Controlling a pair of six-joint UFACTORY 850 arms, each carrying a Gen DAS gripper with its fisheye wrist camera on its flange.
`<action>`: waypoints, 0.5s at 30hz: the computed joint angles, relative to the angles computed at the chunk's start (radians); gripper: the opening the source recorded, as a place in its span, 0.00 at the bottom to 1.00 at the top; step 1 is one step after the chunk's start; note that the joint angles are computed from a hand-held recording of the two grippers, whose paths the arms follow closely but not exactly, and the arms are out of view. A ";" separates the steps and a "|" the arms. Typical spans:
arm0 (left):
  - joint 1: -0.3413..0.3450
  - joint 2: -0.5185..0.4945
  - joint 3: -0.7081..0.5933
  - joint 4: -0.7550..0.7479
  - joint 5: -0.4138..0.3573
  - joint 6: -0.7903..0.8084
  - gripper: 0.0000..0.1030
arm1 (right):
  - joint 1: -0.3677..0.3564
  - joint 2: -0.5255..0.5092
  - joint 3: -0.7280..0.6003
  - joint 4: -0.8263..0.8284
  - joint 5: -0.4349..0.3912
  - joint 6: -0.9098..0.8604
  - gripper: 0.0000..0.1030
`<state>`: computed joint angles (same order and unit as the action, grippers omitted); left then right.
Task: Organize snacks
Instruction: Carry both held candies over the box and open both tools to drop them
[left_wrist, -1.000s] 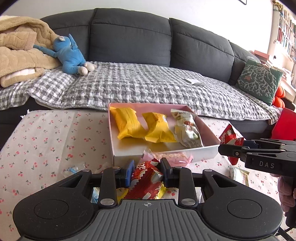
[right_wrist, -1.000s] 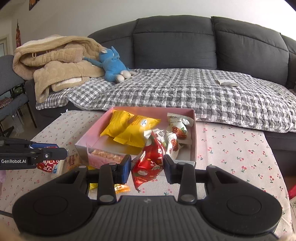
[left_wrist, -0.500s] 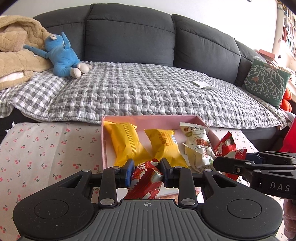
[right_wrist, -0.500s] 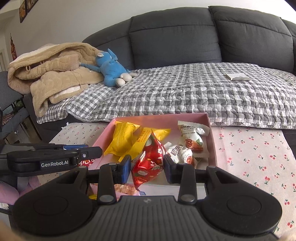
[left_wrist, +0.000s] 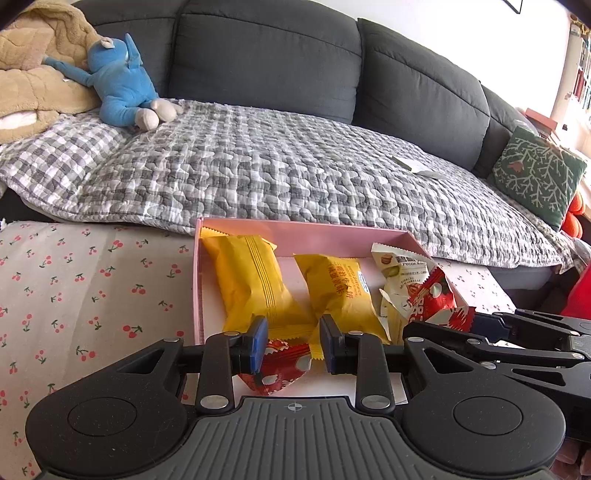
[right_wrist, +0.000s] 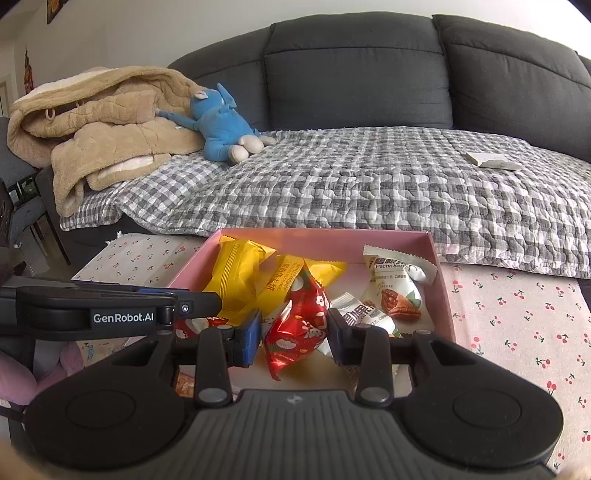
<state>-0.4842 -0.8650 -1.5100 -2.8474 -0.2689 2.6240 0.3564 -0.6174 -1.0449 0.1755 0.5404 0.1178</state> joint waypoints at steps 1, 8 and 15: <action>-0.001 -0.001 -0.001 -0.006 -0.001 0.010 0.27 | -0.001 -0.001 0.000 0.000 0.001 0.000 0.34; -0.002 0.007 0.013 -0.018 -0.017 0.017 0.31 | 0.001 0.013 0.018 0.010 0.017 -0.005 0.53; 0.000 0.044 0.066 -0.010 -0.040 0.037 0.52 | -0.001 0.048 0.052 -0.008 0.032 0.034 0.66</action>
